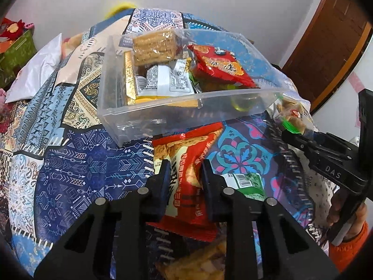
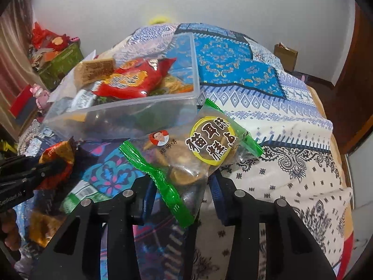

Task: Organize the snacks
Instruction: 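Grasp the red-white snack bag with the left gripper while the right grasps the clear cookie bag, then lift the red-white bag with the left gripper while the right carries the cookie bag over the box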

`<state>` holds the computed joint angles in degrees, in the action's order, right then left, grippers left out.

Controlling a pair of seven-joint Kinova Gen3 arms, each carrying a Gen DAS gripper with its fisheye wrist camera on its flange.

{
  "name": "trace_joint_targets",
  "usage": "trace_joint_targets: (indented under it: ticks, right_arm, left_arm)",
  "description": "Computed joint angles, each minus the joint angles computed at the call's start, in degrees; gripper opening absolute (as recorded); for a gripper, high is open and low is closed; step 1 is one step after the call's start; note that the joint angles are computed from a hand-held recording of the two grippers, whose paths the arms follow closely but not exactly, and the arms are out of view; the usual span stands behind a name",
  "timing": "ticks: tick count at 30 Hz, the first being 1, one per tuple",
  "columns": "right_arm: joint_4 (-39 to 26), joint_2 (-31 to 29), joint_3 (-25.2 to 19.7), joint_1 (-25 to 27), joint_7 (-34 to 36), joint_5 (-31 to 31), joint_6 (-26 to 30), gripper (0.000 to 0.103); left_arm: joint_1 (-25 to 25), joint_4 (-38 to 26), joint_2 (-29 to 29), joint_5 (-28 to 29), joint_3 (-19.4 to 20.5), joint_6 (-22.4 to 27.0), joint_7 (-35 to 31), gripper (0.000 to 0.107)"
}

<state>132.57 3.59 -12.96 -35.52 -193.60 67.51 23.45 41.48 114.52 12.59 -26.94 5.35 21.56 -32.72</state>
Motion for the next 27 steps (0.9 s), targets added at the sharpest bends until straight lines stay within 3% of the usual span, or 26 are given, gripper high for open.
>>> trace_joint_targets:
  ticks: [9, 27]
  right_arm:
    - [-0.23, -3.78, -2.96, -1.13, -0.09, -1.17, 4.59, 0.035]
    - [-1.28, -6.86, -6.68, -2.79, -3.68, 3.21, 9.03, 0.03]
  left_arm:
    - [2.38, 2.83, -4.52, -7.2, 0.03, 0.69, 8.88, 0.019]
    - [-6.49, 3.99, -12.91, -18.5, 10.43, 2.38, 19.63, 0.011]
